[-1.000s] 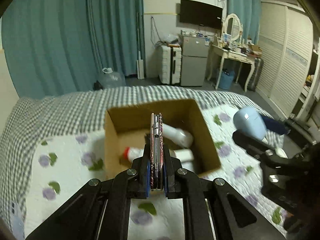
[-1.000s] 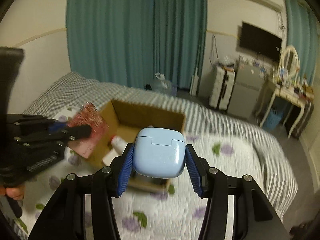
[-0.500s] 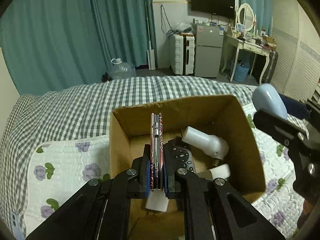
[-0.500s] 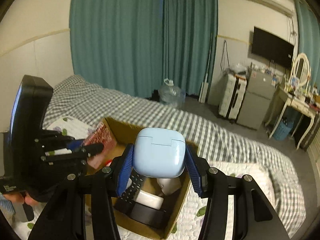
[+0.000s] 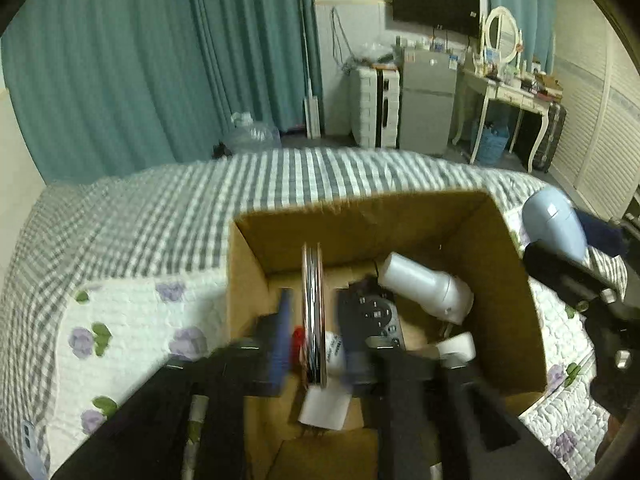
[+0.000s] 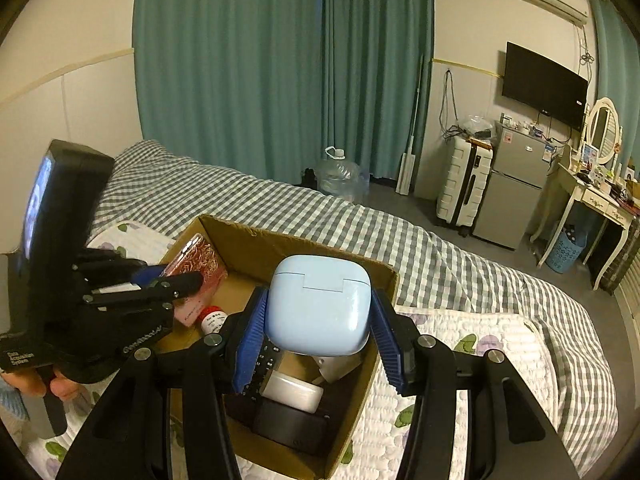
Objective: Organize rigid objects
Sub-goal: 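Lower card case into the box while right lowers earbud case in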
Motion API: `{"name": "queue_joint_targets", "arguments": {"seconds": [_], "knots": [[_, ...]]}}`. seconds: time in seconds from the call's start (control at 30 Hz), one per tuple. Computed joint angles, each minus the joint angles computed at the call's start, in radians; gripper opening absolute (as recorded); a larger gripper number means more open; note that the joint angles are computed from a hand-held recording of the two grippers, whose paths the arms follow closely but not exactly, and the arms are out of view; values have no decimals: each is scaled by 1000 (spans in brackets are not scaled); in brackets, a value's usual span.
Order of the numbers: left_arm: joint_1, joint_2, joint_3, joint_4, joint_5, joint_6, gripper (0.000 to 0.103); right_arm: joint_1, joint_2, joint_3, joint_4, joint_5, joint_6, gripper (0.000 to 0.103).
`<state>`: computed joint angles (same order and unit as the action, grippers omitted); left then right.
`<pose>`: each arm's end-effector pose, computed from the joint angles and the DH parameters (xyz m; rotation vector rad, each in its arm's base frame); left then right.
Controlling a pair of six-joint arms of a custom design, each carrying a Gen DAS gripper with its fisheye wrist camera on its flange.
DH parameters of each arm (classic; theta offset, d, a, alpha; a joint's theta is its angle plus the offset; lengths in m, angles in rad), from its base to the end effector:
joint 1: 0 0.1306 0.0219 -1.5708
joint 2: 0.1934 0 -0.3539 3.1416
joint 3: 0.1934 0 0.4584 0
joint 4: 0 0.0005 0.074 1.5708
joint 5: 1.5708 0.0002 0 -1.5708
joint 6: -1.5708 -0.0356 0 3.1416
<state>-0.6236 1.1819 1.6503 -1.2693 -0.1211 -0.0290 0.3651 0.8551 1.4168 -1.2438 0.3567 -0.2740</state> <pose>0.3579 -0.2528 0.6061 0.7040 2.2618 -0.1438 0.3003 0.1009 0.6136 0.0883 2.2014 -0.0474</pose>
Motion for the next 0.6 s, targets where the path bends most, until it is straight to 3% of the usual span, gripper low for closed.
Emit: {"name": "queue_joint_targets", "arguments": {"seconds": [0.07,0.3,0.47,0.6], "knots": [[-4,-23,-11,43,-16,-14,55,-2,0,0,0,-1,1,51],[11,-45,-5,54,-31,-5,56,-8,6,7,-2,-6,2,51],[33,-92,-57,123,-46,3,60,-14,28,13,11,-26,6,51],[51,-103,-71,135,-43,6,64,-15,57,13,40,-49,21,51]]}}
